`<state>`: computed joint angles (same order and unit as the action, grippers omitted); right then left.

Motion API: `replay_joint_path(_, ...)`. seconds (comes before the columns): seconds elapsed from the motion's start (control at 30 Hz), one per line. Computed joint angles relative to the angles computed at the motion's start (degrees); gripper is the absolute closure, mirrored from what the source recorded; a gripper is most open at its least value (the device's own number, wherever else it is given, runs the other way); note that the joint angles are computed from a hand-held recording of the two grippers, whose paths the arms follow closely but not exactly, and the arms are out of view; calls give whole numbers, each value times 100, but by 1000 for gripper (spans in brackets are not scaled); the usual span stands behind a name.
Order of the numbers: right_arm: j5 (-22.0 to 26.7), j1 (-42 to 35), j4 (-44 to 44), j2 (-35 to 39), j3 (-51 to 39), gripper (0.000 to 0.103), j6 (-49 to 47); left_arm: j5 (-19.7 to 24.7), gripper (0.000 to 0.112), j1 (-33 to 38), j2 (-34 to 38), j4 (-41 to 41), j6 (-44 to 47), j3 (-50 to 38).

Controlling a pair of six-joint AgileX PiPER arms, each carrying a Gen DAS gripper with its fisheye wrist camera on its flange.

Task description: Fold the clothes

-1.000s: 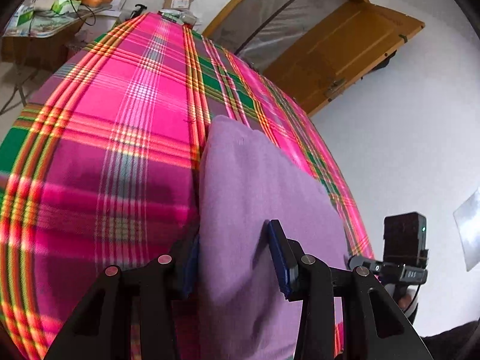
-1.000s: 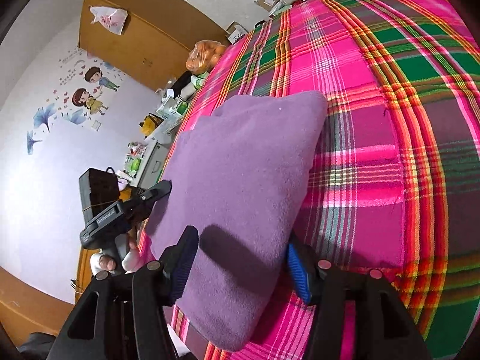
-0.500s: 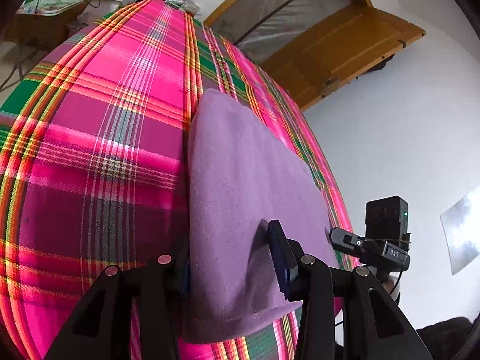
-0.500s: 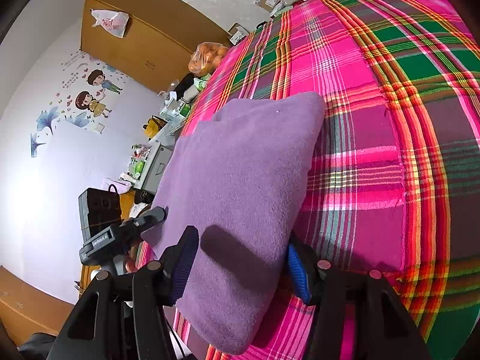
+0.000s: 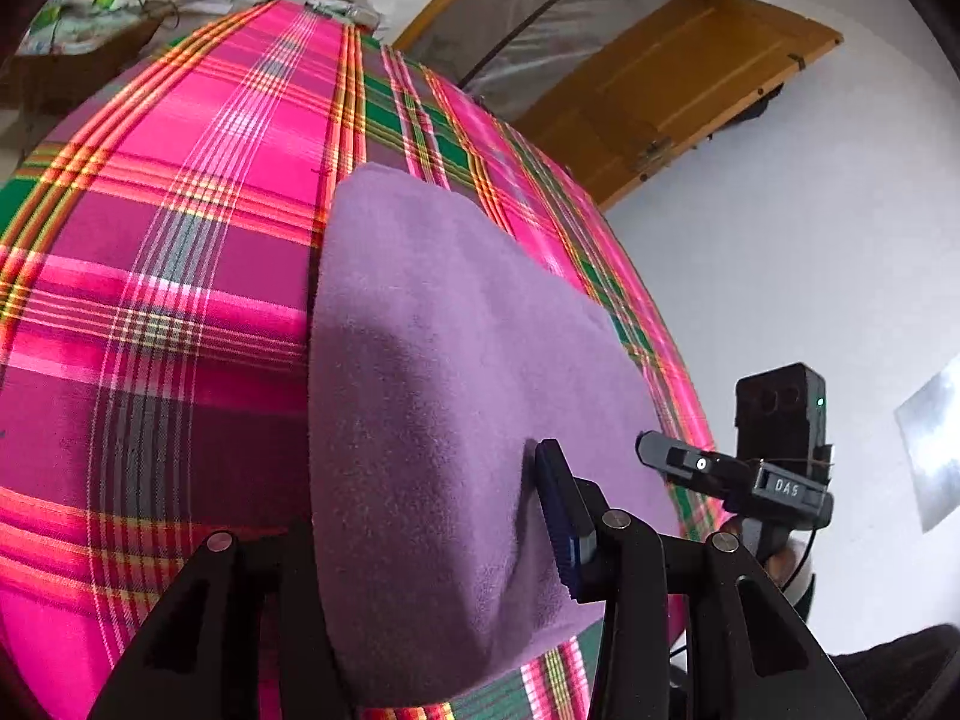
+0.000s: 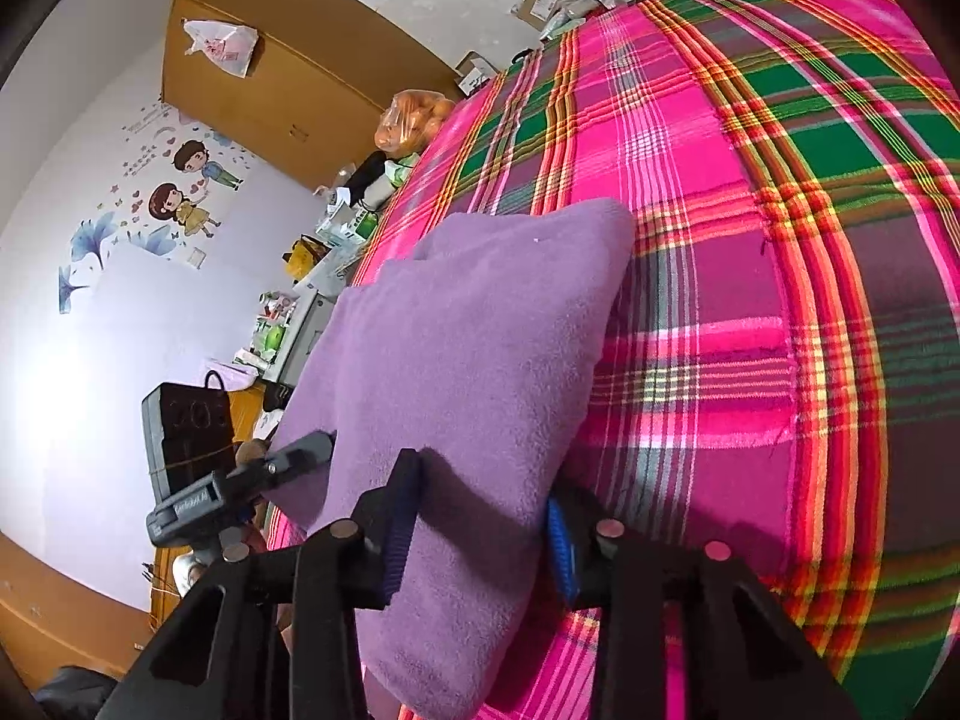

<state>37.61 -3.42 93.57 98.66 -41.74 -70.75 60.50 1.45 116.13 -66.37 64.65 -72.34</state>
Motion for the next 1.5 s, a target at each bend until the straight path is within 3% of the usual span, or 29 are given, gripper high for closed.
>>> replay_joint_path(0.27, 161, -42, 36, 62, 52, 63, -57, -172, 73, -18, -66, -95, -13, 94)
replay_joint_path(0.63, 310, -51, -164, 136, -40, 62, 329, -19, 75, 138, -85, -311, 181, 279)
replay_joint_path(0.8, -57, 188, -215, -30, -63, 68, 472, -94, 76, 127, -199, -301, 161, 341)
replay_joint_path(0.97, -78, 177, -45, -204, 27, 74, 302, -103, 76, 148, -348, -308, 282, 425)
replay_joint_path(1.5, -235, 246, -607, -566, -486, 76, 728, -188, 76, 121, -562, -254, 396, 93)
